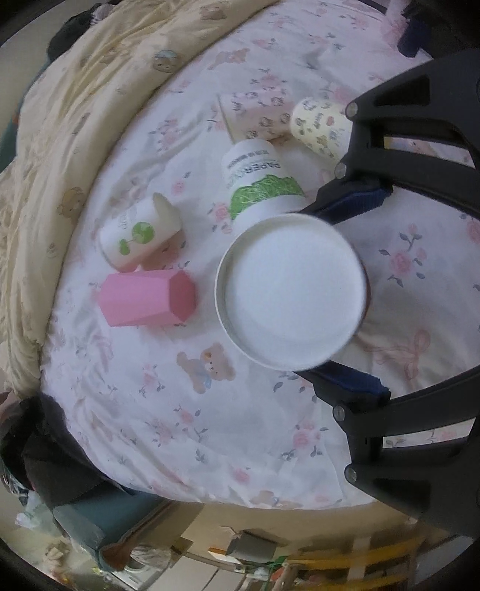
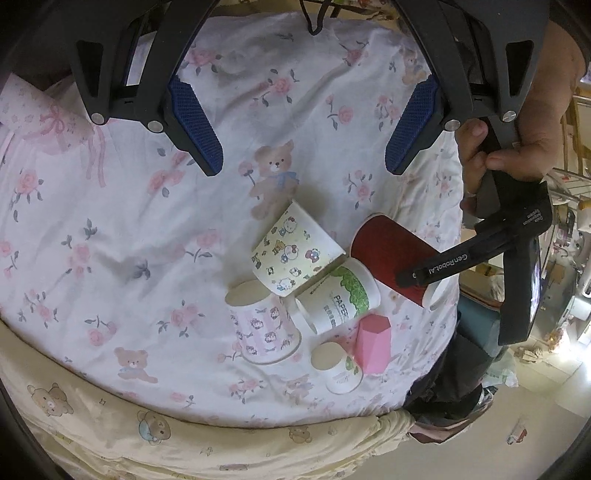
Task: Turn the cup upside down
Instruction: 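Lower the red cup onto the bed and open the left gripper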
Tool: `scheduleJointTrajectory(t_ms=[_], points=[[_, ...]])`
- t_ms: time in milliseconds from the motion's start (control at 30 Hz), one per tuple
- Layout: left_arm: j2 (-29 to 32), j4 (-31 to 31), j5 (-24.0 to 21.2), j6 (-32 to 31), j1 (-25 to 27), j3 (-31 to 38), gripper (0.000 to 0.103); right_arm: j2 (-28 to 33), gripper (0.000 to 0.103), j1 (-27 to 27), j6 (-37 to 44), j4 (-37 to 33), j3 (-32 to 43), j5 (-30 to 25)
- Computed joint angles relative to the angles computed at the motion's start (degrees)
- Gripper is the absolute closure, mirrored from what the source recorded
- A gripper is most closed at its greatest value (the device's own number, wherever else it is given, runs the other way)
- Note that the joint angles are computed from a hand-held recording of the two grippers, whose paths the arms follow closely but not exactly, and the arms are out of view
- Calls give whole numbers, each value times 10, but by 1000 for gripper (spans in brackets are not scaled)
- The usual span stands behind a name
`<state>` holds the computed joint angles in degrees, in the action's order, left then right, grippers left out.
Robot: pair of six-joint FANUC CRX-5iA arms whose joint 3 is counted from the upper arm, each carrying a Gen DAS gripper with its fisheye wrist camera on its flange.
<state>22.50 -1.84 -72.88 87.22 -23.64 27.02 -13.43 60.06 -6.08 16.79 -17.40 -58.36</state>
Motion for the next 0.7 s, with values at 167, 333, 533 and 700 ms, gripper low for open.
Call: scheduleJointTrajectory(t_ms=[167, 333, 533, 700], points=[[-9, -7, 13, 12, 4, -13, 18, 6, 11, 4, 6, 6, 5, -7], [-29, 16, 5, 1, 22, -28, 18, 8, 11, 4, 3, 14, 10, -22], [-105, 8, 22, 19, 40, -76, 18, -5, 11, 18, -18, 63, -8, 6], [-188, 46, 59, -4, 66, -150, 16, -8, 11, 33, -28, 91, -12, 21]])
